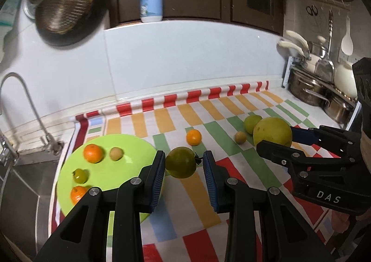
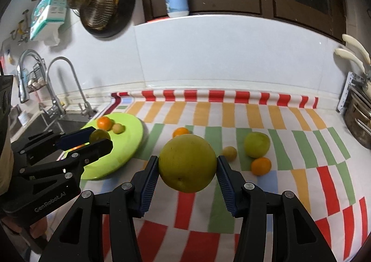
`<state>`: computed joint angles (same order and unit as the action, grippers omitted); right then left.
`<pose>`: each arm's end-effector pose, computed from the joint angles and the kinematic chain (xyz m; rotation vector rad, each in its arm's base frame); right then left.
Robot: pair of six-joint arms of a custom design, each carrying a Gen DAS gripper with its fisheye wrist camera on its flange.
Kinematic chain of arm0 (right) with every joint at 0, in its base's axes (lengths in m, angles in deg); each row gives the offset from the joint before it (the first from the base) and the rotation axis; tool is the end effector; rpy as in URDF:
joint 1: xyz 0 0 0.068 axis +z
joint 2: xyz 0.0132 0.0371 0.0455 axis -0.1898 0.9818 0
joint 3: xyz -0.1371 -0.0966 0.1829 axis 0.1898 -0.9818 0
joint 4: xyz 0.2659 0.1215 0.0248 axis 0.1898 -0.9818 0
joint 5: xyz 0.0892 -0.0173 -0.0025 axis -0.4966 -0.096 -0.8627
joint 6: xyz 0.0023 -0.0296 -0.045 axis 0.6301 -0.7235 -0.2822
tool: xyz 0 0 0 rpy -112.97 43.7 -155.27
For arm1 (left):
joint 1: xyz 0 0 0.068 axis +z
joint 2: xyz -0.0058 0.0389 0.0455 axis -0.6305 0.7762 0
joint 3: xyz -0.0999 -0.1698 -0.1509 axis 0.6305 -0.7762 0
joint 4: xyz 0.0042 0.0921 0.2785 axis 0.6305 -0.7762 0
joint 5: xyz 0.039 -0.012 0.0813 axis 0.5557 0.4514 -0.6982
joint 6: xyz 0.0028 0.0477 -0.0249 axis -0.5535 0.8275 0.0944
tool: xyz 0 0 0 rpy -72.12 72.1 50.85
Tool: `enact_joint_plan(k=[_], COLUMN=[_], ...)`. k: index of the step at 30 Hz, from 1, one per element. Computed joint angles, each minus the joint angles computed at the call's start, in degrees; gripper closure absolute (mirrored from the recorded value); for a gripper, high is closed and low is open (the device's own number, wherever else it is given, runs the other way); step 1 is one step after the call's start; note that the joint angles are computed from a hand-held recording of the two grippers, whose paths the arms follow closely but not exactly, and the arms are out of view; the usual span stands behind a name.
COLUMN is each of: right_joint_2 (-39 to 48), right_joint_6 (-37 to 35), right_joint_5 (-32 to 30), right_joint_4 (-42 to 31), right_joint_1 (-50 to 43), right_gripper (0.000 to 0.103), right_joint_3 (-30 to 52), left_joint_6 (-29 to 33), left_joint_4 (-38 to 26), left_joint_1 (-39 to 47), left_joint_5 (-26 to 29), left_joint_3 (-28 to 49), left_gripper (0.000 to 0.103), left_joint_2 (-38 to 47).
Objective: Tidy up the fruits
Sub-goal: 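Close the right tool around the large yellow citrus and lift it, then carry the tomato and citrus onto the green plate and open both tools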
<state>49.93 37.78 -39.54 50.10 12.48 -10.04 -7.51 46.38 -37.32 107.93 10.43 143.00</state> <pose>0.2863 0.1130 0.0448 0.0799 2.2385 0.0793 0.3214 -0.0054 0.0427 0.5915 2.1312 -0.2890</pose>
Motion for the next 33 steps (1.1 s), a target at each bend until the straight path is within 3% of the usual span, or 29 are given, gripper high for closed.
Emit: enact_joint_plan(k=[15,33], right_joint_2=[4.6,22.0], right_joint_6=[0.1,-2.3], right_joint_5=[1.3,-2.9], right_joint_4=[-1.0,-8.1], right_joint_1=[7.2,8.4], right_gripper=[0.052,0.052], right_joint_3=[7.9,30.1], left_joint_6=[3.0,6.3], left_joint_4=[-0.3,-4.5], left_joint_1=[9.6,14.0], left_joint_5=[1.9,2.3], left_joint_3=[0.1,16.8], left_gripper=[0.070,0.070], left_joint_2=[-1.5,13.9])
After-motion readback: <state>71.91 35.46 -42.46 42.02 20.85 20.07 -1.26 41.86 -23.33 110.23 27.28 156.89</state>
